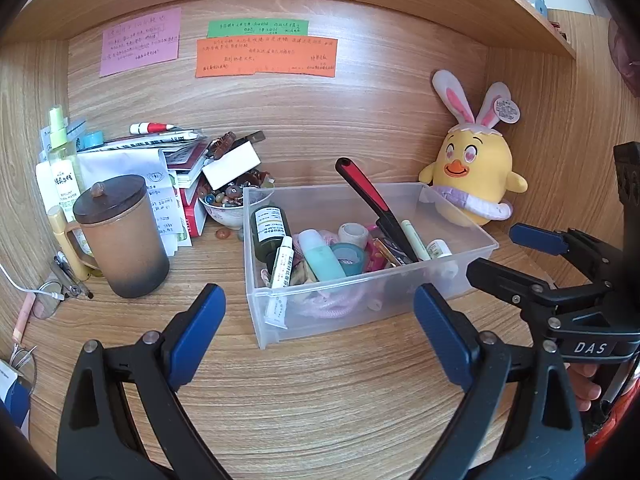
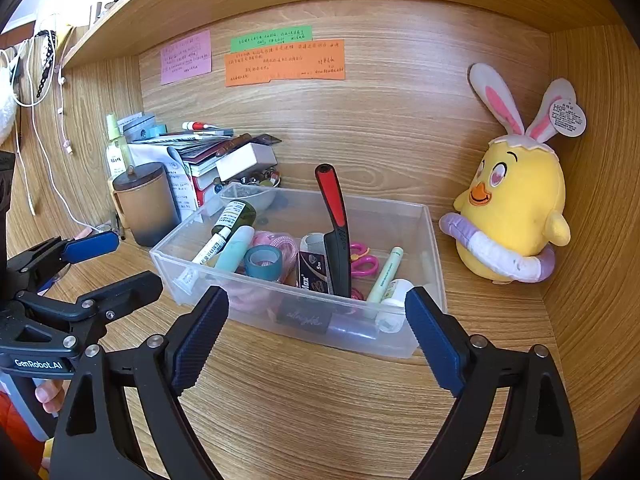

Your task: Organize objects

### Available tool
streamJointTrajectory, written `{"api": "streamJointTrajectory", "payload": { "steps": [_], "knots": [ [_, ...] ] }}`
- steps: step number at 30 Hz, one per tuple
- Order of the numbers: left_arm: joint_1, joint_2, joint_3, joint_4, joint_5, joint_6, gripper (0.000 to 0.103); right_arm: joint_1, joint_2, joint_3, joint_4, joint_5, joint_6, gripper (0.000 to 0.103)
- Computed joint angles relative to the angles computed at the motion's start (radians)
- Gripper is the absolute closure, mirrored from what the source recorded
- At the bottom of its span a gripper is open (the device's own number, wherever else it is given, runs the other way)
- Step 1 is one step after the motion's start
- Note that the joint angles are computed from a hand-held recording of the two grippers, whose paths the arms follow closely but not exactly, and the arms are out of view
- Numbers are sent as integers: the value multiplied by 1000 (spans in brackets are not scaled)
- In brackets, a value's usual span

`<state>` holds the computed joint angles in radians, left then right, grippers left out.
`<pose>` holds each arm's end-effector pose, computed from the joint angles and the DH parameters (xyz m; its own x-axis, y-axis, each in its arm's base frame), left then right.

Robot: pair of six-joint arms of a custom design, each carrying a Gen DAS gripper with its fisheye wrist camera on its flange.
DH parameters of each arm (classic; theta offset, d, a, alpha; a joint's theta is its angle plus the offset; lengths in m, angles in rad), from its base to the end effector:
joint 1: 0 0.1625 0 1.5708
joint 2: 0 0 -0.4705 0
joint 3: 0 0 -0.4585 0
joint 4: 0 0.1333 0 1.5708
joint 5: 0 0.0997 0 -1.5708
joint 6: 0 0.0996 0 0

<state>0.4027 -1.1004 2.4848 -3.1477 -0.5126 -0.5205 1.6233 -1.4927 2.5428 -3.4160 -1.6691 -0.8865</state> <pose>-0.2867 -0.3614 0.1025 -0.7489 0.1435 -0.6470 0.6116 0.5256 -0.5914 0.1446 -0.3983 0.2356 -0.6021 -0.5306 0.5966 -0.7961 0.4558 -0.3980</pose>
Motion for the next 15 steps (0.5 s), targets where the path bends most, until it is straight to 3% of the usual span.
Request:
{"api": "streamJointTrajectory", "payload": {
  "steps": [15],
  "knots": [
    [2, 2, 2, -24, -32, 16, 7, -4, -3, 2, -7, 11, 5, 8]
  ]
}}
